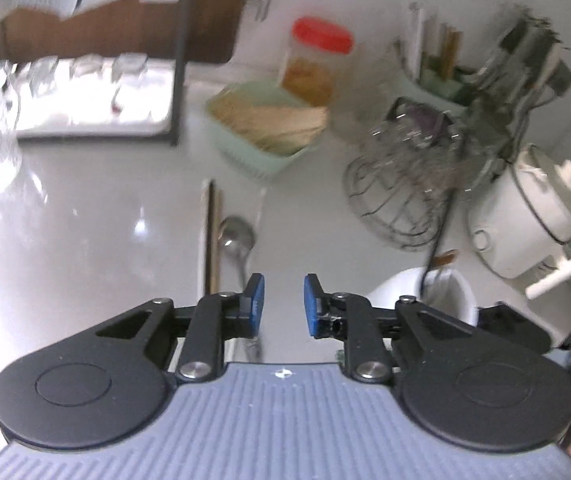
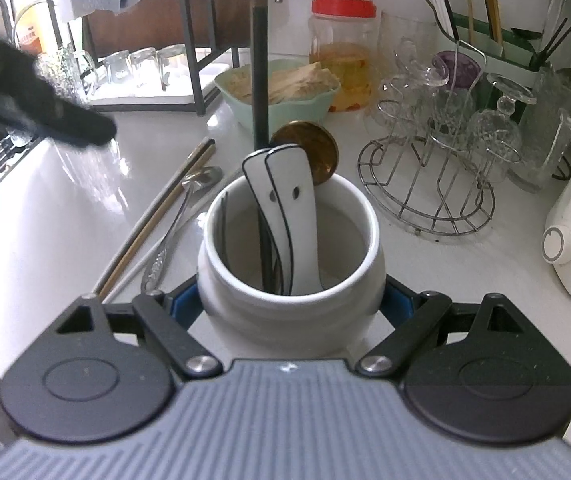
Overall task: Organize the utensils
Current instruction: 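Move the left gripper down to the silver spoon on the counter, then close the left gripper on the silver spoon's neck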
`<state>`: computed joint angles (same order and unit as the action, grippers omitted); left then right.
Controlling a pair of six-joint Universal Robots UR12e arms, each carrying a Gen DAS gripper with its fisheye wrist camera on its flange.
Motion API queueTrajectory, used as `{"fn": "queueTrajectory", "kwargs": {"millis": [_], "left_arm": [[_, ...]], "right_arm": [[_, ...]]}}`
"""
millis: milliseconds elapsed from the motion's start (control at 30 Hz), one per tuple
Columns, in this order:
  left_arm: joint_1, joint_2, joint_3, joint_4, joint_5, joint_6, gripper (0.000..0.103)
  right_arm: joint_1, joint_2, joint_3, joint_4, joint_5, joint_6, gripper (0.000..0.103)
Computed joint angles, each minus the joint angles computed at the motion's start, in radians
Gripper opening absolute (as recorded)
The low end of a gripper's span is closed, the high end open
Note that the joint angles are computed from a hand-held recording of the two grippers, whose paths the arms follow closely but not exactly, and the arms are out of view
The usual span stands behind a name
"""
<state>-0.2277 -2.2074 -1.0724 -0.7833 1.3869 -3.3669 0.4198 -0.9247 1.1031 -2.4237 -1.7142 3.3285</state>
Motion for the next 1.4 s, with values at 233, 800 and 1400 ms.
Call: {"fn": "queueTrajectory", "kwargs": {"millis": [233,800,1400], "left_arm": [[-0.002,-0.068,0.025,0.017,0.041,-0.013,0.035],[-0.014,-0.201,0.184,-0.022,0.107,-0.065,0.042],[-0.022,-0.278,0.329,-0.095,0.133,0.006,0.046]], "right_arm": [[-0.002,-0.002,0.006,-0.009,0.006,-0.004,0.091],[-0.004,-0.002,0.011,-0.023,0.013,0.013,0.091],[-0.001,0.004,0.003,-0.032,-0.005,0.029,0.091]]}}
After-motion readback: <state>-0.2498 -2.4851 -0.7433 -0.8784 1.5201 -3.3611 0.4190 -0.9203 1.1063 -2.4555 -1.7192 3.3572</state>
